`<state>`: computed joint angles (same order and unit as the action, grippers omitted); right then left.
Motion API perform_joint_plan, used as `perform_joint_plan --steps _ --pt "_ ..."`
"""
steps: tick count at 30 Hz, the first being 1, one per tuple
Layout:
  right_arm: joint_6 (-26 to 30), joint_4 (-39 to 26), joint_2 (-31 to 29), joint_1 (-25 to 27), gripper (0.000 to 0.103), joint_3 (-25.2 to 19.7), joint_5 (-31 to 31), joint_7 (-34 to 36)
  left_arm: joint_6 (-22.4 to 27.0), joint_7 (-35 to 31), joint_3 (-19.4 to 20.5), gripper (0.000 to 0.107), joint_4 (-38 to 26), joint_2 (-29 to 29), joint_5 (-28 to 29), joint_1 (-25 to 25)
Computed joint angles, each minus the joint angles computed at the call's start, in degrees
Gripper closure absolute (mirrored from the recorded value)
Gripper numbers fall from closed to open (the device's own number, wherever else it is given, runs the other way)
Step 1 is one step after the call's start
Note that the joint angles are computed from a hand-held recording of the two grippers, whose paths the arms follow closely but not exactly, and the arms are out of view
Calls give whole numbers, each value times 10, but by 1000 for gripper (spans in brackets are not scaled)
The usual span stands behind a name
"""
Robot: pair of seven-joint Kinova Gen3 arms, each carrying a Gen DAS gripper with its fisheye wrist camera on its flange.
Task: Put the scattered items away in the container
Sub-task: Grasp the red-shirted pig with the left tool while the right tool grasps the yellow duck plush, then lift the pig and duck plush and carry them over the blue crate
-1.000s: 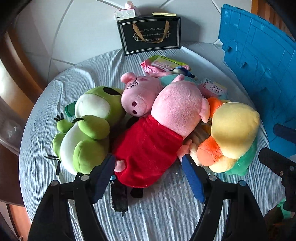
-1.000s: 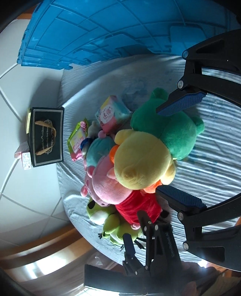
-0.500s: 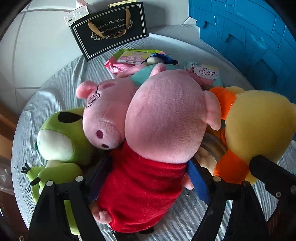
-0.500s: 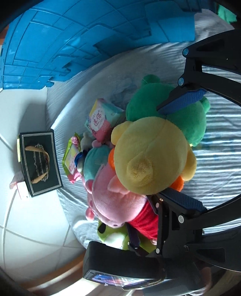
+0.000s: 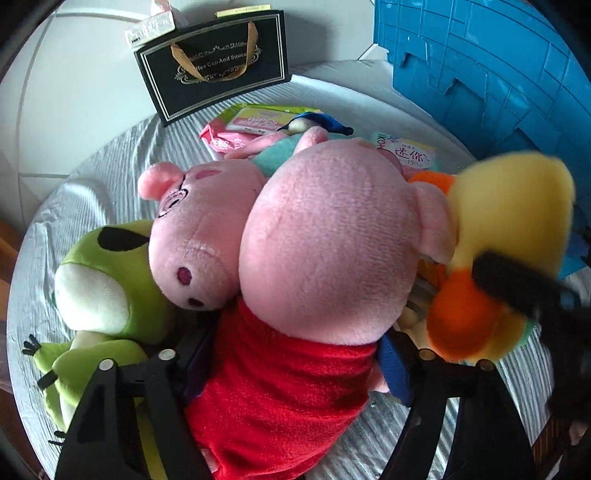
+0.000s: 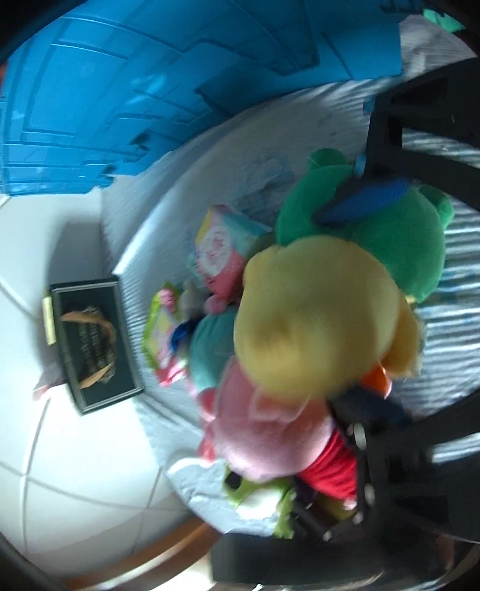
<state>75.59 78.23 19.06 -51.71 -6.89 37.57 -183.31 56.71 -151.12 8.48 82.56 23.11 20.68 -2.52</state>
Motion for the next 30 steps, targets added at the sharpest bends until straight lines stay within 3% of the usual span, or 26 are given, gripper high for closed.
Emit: perform_joint_plan --steps 2,6,14,22,30 --pt "25 -19 3 -8 43 0 6 11 9 -2 1 37 -1 -6 13 -11" --pt "34 -18 -17 -18 48 -4 19 -7 44 -17 3 41 -17 -19 53 -41" --pt "135 -118 -4 -72 50 -5 99 24 80 -57 -8 41 -40 -64 156 -87" --pt "220 -266 26 -140 50 32 195 140 130 -74 -27 41 -80 -99 245 -116" --pt "254 -391 36 -203 50 100 281 283 143 -57 -43 41 -97 -144 312 -108"
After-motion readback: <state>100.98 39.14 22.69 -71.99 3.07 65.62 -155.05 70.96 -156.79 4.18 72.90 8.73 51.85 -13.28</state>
